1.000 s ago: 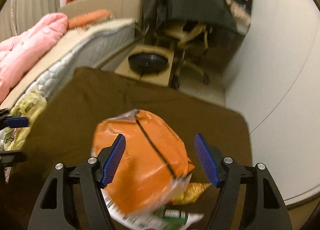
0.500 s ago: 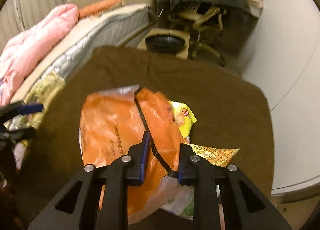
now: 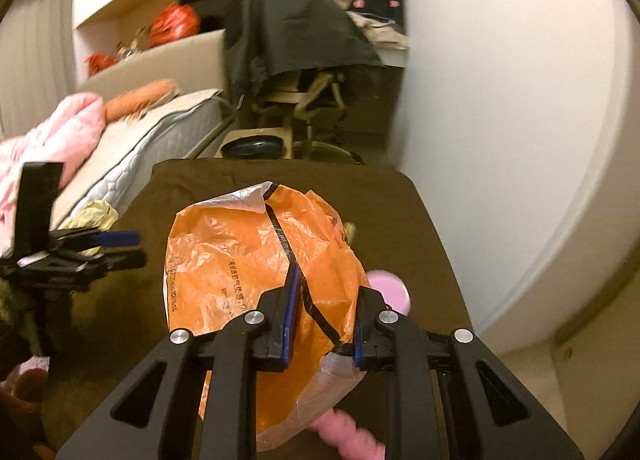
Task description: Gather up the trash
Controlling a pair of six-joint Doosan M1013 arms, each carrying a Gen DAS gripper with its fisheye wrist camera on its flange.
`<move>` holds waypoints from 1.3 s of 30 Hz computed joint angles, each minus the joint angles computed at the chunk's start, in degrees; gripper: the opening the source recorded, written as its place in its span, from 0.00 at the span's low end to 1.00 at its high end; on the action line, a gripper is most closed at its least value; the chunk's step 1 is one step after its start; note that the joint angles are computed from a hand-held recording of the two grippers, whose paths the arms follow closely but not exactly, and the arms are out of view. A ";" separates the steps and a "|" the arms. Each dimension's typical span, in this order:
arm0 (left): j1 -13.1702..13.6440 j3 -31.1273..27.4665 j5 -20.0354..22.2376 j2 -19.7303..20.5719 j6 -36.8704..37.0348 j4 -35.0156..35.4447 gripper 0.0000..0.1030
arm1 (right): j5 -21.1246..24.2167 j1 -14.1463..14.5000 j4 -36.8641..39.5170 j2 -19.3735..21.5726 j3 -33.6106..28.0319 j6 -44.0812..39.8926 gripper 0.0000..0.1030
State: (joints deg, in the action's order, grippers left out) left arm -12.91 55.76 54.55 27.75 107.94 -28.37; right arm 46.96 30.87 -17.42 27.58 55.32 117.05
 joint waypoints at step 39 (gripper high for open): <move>-0.20 2.92 7.53 -2.68 -12.72 4.88 0.29 | -7.26 0.62 11.10 -3.79 12.63 2.71 0.20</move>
State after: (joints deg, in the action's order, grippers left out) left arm -13.11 58.67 62.08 25.07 95.22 -23.48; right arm 39.71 31.49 -6.32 23.79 67.96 119.76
